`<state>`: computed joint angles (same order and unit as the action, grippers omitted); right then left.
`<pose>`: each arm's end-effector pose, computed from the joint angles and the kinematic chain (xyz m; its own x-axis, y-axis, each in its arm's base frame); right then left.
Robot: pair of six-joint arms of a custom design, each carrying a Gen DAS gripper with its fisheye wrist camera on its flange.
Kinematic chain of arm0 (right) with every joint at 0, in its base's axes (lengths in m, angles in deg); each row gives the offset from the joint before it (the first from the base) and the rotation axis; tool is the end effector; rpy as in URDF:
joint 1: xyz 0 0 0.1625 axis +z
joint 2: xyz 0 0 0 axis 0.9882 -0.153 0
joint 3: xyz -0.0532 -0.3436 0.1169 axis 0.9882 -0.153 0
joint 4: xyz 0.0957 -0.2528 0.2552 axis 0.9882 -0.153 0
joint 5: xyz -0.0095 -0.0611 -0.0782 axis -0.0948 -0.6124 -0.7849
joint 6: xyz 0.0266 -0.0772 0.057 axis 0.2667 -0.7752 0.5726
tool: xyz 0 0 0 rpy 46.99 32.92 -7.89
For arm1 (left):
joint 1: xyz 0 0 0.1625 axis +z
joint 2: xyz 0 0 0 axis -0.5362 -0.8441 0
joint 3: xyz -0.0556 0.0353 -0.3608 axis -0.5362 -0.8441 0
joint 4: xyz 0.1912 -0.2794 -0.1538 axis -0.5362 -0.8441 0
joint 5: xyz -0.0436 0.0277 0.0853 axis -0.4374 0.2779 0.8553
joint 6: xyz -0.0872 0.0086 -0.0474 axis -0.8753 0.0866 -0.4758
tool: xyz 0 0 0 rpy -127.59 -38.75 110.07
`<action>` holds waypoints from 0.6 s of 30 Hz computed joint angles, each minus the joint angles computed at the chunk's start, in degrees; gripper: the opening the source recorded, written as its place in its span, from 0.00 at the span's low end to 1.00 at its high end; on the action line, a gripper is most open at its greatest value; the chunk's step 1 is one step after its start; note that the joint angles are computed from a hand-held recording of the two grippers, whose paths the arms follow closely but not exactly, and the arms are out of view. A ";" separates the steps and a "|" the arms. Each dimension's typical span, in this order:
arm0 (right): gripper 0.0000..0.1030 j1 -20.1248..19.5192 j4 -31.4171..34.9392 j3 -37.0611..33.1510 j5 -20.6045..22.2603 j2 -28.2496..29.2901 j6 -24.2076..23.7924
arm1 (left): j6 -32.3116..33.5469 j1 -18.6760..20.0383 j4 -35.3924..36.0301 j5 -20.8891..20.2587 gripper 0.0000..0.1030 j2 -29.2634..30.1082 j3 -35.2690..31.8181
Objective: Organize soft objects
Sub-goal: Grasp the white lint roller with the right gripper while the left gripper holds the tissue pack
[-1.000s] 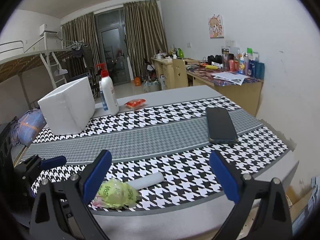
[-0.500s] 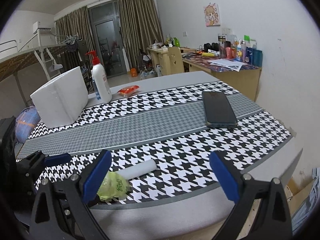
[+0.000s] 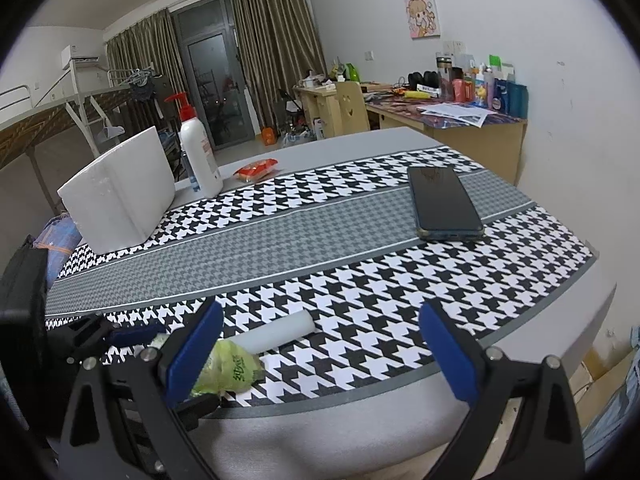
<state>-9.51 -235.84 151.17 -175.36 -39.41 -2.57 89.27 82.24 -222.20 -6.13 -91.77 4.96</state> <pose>-0.0485 -0.4734 0.2269 -0.7652 0.3802 0.5195 -0.2879 0.5197 -0.8044 -0.2670 -0.5684 -0.1605 -0.3282 0.8883 -0.3214 0.9338 0.3564 0.0314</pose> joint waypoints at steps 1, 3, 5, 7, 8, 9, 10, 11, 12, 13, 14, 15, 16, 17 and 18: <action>0.97 -0.17 0.19 0.04 0.15 -0.05 0.17 | 0.62 -0.13 -0.63 0.34 0.73 0.06 0.28; 0.97 -0.27 0.77 -0.08 0.18 0.01 0.61 | 0.79 -0.03 -0.60 -0.38 0.66 -0.23 0.66; 0.97 -0.42 1.81 -0.22 0.37 -0.05 1.10 | 0.69 0.01 -0.98 -0.67 0.59 -0.40 0.94; 0.97 -0.54 2.59 -0.34 0.66 0.06 1.23 | 0.62 0.13 -1.05 -1.03 0.58 -0.69 1.36; 0.97 -0.49 2.73 -0.46 0.48 0.23 1.22 | 0.74 0.18 -1.23 -1.16 0.57 -0.95 1.76; 0.97 -0.42 2.86 -0.57 0.28 0.38 1.21 | 0.78 0.22 -1.59 -1.27 0.56 -1.26 2.23; 0.97 -0.40 3.05 -0.62 0.21 0.40 1.26 | 0.86 0.29 -2.08 -1.59 0.55 -1.62 2.74; 0.97 -0.40 3.12 -0.59 0.24 0.36 1.37 | 0.92 0.36 -2.64 -2.02 0.55 -2.03 3.26; 0.97 -0.37 3.13 -0.60 0.24 0.36 1.47 | 0.89 0.46 -3.14 -2.53 0.55 -2.43 3.70; 0.97 -0.35 3.16 -0.60 0.22 0.36 1.48 | 0.93 0.59 -3.59 -3.25 0.55 -2.95 4.19; 0.97 -0.36 3.34 -0.62 0.22 0.32 1.40 | 0.93 0.62 -3.92 -3.47 0.55 -3.22 4.50; 0.97 -0.34 3.59 -0.62 0.20 0.29 1.35 | 0.87 0.66 -4.41 -3.57 0.55 -3.46 4.79; 0.97 -0.22 3.86 -0.72 0.11 0.36 1.26 | 0.87 0.74 -4.82 -3.68 0.55 -3.71 5.07; 0.97 0.00 4.01 -0.94 -0.07 0.60 1.13 | 0.82 0.84 -5.09 -3.80 0.55 -3.98 5.29; 0.97 0.21 4.13 -1.13 -0.28 0.82 0.98 | 0.70 0.92 -5.26 -3.92 0.55 -4.17 5.40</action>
